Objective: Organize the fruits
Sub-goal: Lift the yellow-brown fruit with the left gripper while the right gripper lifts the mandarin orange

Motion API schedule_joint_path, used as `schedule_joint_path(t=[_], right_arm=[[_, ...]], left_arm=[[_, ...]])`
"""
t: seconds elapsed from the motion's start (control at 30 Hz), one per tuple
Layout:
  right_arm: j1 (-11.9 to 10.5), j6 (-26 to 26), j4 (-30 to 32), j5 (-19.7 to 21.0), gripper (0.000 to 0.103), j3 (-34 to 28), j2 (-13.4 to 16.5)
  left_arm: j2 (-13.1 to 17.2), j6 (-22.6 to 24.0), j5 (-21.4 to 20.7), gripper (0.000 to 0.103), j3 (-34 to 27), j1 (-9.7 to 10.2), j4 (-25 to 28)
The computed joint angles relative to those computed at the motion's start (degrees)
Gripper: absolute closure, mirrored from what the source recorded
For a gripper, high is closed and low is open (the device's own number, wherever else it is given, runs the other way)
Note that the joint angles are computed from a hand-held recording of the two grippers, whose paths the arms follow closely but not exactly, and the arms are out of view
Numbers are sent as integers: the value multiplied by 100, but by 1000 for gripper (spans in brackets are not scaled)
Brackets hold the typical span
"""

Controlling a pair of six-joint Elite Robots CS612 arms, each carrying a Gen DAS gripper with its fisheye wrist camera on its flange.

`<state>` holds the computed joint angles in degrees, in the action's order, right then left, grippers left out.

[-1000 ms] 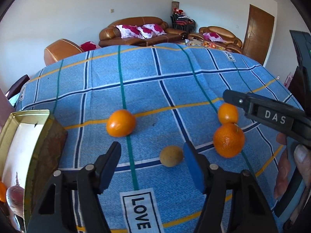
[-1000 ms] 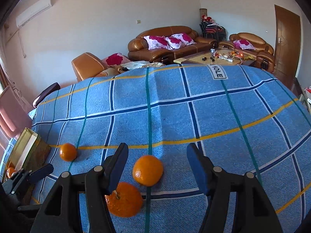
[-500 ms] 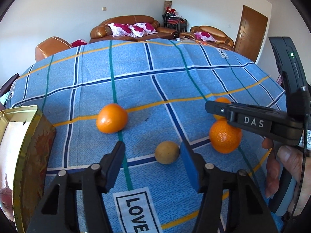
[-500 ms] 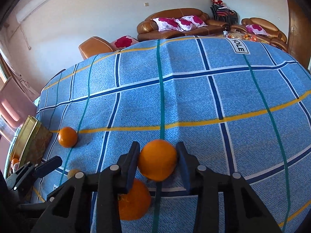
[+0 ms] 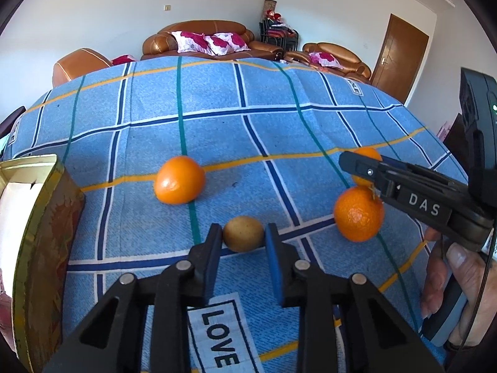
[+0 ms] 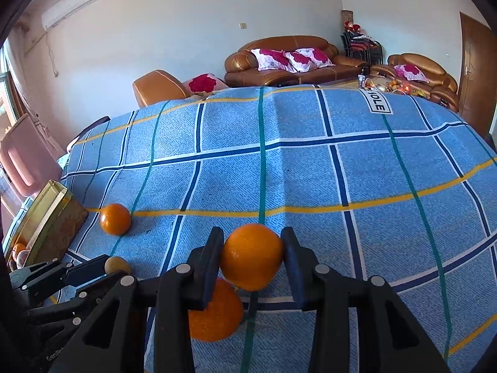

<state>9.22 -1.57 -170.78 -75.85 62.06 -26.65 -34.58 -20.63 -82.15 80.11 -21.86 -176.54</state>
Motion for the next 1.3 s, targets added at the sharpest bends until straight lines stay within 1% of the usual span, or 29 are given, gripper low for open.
schedule_joint_path(t=[0.07, 0.23, 0.33, 0.43, 0.57, 0.8, 1.1, 1.3], right_arm=[[3, -15, -177, -15, 63, 66, -21], [11, -66, -695, -22, 63, 222, -58], [33, -167, -1034, -64, 63, 340, -91], [49, -250, -1303, 3, 63, 464, -127], [88, -403, -1561, -83, 63, 544, -142], [82, -428, -2199, 65, 63, 748, -168], [95, -430, -2518, 21, 63, 864, -189], [99, -467, -2704, 17, 63, 954, -210]], left_arm=[[-10, -85, 72, 73, 37, 4, -85], [-30, -90, 277, 73, 117, -16, -320], [-35, -69, 402, 73, 163, -32, -523], [-37, -32, 510, 73, 192, -48, -681], [-35, -26, 652, 74, 224, -64, -851], [-24, -85, 878, 74, 269, -83, -1111], [-27, 151, 1234, 74, 398, -172, -1577], [-29, 212, 1350, 74, 417, -202, -1698]])
